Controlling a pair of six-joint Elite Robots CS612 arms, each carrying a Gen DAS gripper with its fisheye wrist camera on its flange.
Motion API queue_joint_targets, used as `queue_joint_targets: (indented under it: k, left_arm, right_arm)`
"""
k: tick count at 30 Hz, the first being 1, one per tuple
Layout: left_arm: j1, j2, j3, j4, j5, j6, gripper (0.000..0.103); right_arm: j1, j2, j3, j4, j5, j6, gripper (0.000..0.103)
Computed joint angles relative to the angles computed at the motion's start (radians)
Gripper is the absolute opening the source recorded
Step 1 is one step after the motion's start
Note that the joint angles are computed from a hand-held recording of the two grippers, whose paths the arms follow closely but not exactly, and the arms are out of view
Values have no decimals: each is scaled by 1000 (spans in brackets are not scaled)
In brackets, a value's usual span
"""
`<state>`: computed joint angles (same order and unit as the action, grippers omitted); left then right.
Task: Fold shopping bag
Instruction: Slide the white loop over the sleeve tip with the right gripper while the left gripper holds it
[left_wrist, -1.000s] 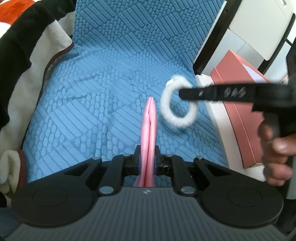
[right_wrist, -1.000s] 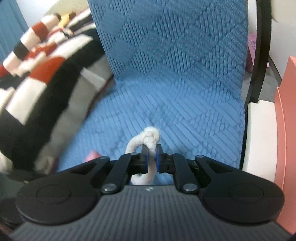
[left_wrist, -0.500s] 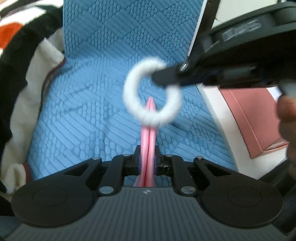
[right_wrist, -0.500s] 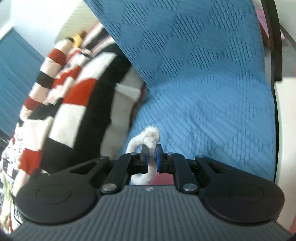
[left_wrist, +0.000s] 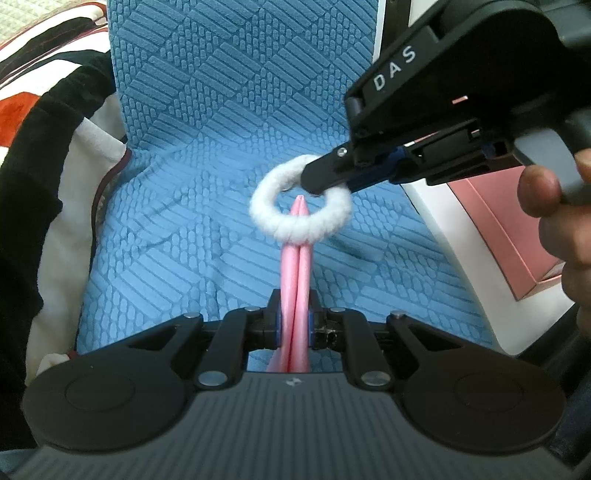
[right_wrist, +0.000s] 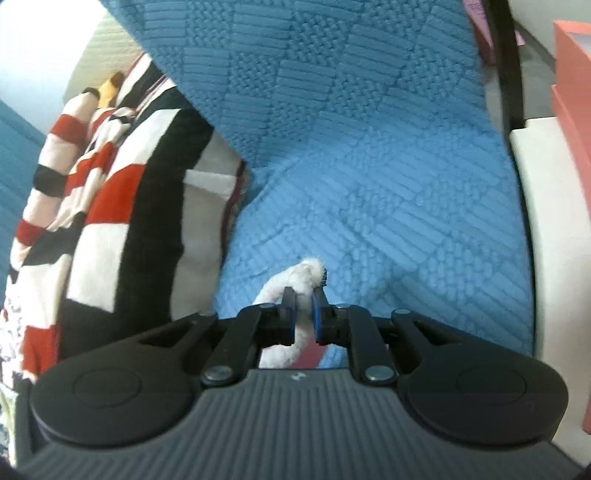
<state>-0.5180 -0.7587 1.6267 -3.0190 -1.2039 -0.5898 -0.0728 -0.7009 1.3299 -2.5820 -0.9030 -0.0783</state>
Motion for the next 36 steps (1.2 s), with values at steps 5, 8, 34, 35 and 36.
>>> queue_joint_targets:
  k: [5, 8, 34, 35, 36]
  left_arm:
    - [1, 1, 1, -13, -2, 4, 14]
    - [2, 2, -2, -5, -11, 4, 14]
    - [-4, 11, -3, -7, 58, -2, 14]
    - [-6, 11, -3, -10, 66, 3, 14]
    - [-9, 12, -3, -13, 76, 9, 14]
  right_arm:
    - [1, -6, 4, 29, 33, -44, 14]
    - [5, -7, 8, 22, -2, -43, 21]
    - [-7, 4, -6, 187, 104, -46, 30]
    - [-9, 5, -5, 174, 109, -33, 30]
    - [-11, 6, -3, 161, 112, -22, 30]
